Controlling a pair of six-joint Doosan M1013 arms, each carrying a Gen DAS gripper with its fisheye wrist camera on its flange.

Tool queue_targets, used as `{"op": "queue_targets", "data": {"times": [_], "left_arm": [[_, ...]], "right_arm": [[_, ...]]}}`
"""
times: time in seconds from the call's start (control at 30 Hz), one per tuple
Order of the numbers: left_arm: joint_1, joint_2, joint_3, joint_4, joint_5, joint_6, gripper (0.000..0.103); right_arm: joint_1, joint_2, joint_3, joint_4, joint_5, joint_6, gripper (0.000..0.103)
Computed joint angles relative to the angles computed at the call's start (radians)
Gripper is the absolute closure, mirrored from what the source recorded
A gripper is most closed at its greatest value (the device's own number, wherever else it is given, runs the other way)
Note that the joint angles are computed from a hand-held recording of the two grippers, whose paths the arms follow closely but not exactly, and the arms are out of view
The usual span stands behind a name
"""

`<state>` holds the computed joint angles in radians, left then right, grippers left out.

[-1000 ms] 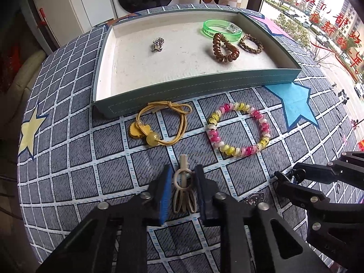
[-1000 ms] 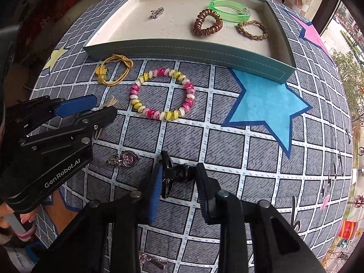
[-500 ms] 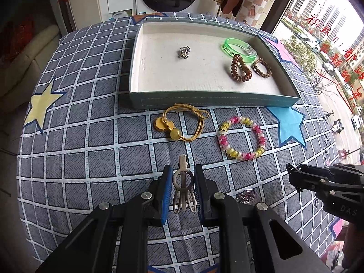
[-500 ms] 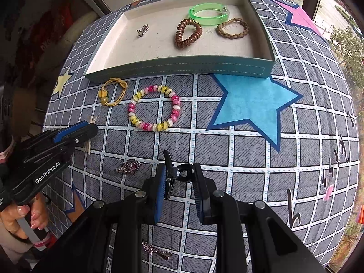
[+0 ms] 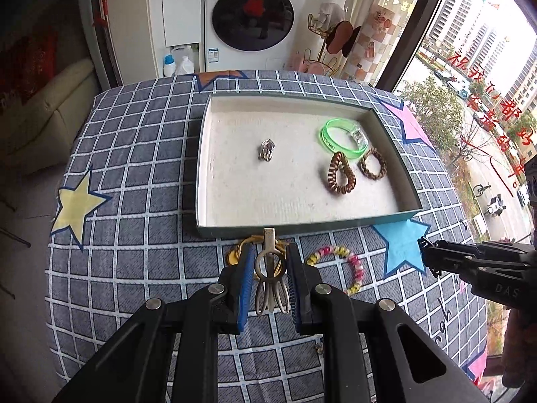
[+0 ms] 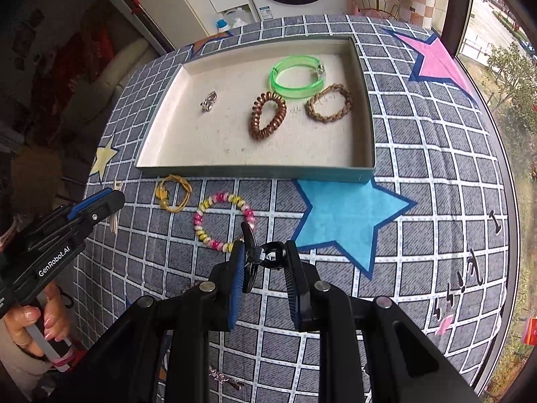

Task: Organize jewelry
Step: 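Lift the beige clip and black claw clip and carry both over the tray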

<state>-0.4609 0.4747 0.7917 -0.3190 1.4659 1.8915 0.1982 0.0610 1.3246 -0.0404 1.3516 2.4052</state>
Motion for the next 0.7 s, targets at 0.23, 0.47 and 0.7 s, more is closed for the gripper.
{"op": "queue_targets", "data": {"times": [0.23, 0.47, 0.7], "left_arm": [[-0.024, 0.059, -0.100, 0.016, 0.009, -0.034, 0.072], [-0.049, 0.114, -0.165, 0.065, 0.021, -0.079, 0.072], [-0.063, 0.159, -0.208, 0.116, 0.035, -0.118, 0.072]], "right_arm": [[-0.060, 0.023, -0.037, 0.009, -0.009, -0.044, 0.078], [-0.123, 0.054, -0.061, 0.039, -0.025, -0.087, 0.078], [-0.159, 0.094, -0.082, 0.060, -0.028, -0.129, 0.078]]}}
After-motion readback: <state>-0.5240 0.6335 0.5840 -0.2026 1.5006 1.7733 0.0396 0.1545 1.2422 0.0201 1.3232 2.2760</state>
